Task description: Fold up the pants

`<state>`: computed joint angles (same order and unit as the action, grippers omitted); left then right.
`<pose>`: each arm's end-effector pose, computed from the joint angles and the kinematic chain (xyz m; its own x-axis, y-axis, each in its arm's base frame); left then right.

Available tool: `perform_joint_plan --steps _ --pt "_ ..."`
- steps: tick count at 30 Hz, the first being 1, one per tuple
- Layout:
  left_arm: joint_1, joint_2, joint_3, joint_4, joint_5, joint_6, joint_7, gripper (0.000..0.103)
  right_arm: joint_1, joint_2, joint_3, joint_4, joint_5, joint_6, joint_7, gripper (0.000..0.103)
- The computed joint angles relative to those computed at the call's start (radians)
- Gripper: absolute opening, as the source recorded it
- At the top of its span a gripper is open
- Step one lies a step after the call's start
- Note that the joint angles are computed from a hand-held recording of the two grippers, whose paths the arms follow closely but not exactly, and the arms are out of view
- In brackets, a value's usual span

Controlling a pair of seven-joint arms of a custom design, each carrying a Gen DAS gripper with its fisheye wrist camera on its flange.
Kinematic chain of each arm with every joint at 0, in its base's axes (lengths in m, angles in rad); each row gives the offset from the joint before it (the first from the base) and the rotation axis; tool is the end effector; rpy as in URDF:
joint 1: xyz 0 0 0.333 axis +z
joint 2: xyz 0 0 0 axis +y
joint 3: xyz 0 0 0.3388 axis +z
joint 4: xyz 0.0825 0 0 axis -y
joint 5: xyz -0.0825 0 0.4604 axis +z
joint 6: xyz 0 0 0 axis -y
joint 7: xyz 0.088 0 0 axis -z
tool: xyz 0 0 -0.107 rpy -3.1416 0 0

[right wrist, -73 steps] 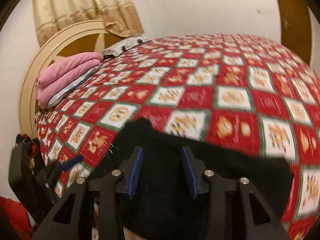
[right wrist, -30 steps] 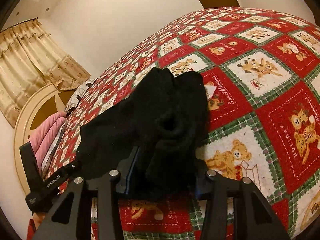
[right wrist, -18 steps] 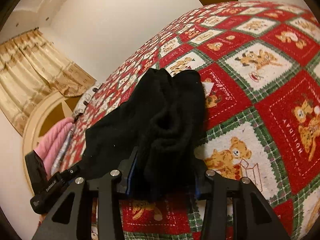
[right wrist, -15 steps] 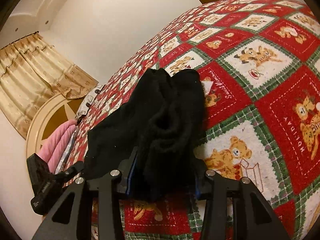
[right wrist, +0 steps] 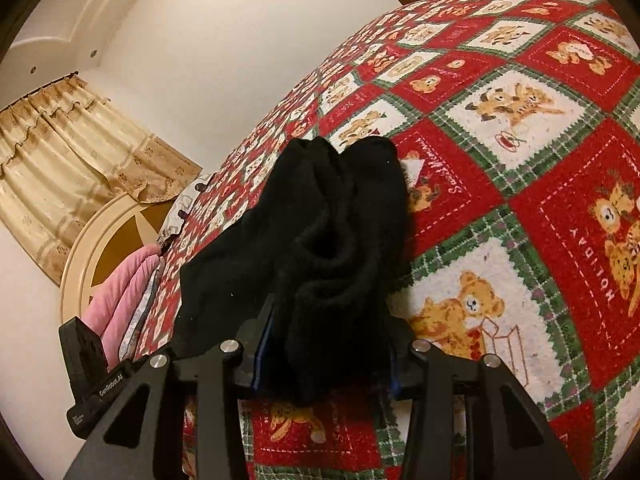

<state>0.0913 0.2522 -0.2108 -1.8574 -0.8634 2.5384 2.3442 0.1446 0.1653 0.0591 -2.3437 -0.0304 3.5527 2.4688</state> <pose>0.7208 -0.0685 0.4141 -0.3527 -0.8485 0.3945 -0.8118 0.0678 -0.5800 0.5993 0.1269 0.3535 -0.2413 -0.7012 -0.6709 -0.4806 0.6869 -0.5451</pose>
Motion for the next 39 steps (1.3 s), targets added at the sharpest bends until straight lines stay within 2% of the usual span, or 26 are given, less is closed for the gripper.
perform_joint_plan --steps 4,6,7,8,9,10,11,13,15,19,23,24,26,28,29,30,34,36,39 --pt "-0.014 -0.011 0.010 -0.019 0.046 0.054 -0.048 0.077 -0.006 0.001 0.003 0.000 -0.009 0.004 0.013 0.045" --pt "-0.010 -0.018 0.007 -0.028 0.045 0.048 -0.044 0.071 -0.008 0.001 0.004 -0.001 -0.012 0.005 0.018 0.045" --pt "0.003 -0.015 0.001 -0.020 0.015 0.013 -0.030 0.066 -0.010 0.002 0.005 -0.001 -0.017 0.006 0.024 0.045" --pt "0.015 -0.012 -0.003 -0.013 -0.021 -0.016 -0.019 0.055 -0.011 0.002 0.005 0.000 -0.019 0.007 0.028 0.045" --pt "0.032 -0.004 -0.005 0.001 -0.068 -0.068 -0.013 0.036 -0.011 0.001 0.005 -0.002 -0.019 0.008 0.031 0.045" --pt "0.050 0.013 -0.003 0.025 -0.112 -0.141 -0.028 0.026 -0.014 0.002 0.007 -0.002 -0.025 0.011 0.038 0.045" --pt "0.066 0.031 0.002 0.045 -0.156 -0.200 -0.060 0.024 -0.014 0.001 0.007 -0.004 -0.027 0.013 0.041 0.045" --pt "0.087 0.059 0.007 0.071 -0.209 -0.262 -0.086 0.024 -0.013 0.001 0.004 -0.005 -0.028 0.013 0.041 0.045" --pt "0.087 0.051 0.010 0.060 -0.225 -0.250 -0.078 0.024 -0.011 0.001 0.003 -0.005 -0.026 0.014 0.040 0.045" --pt "0.065 0.006 0.017 0.017 -0.231 -0.142 -0.054 0.024 -0.015 0.002 0.004 -0.006 -0.036 0.017 0.049 0.045" --pt "0.045 -0.033 0.020 -0.017 -0.283 0.040 0.027 0.024 -0.010 0.001 0.002 -0.006 -0.028 0.017 0.044 0.045" --pt "0.043 -0.036 0.025 -0.017 -0.275 0.057 0.029 0.024 -0.010 0.001 0.002 -0.006 -0.028 0.017 0.045 0.045" --pt "0.051 -0.031 0.039 -0.003 -0.231 0.012 0.002 0.024 -0.008 0.001 0.002 -0.006 -0.026 0.017 0.043 0.045" --pt "0.076 -0.031 0.043 0.001 -0.239 -0.076 0.013 0.031 -0.010 0.001 0.002 -0.006 -0.029 0.018 0.046 0.045" --pt "0.090 -0.041 0.045 -0.010 -0.246 -0.142 0.037 0.039 -0.011 0.001 0.003 -0.006 -0.031 0.019 0.048 0.045" --pt "0.094 -0.050 0.049 -0.021 -0.241 -0.180 0.058 0.043 -0.012 0.001 0.003 -0.006 -0.033 0.019 0.050 0.045" --pt "0.077 -0.098 0.064 -0.083 -0.175 -0.275 0.156 0.042 -0.022 0.000 0.008 -0.006 -0.055 0.018 0.071 0.045" --pt "0.052 -0.137 0.069 -0.128 -0.129 -0.225 0.217 0.043 -0.030 0.002 0.011 -0.006 -0.072 0.022 0.090 0.045" --pt "0.005 -0.173 0.076 -0.185 -0.067 -0.052 0.240 0.043 -0.020 0.002 0.005 -0.007 -0.058 0.027 0.081 0.045"
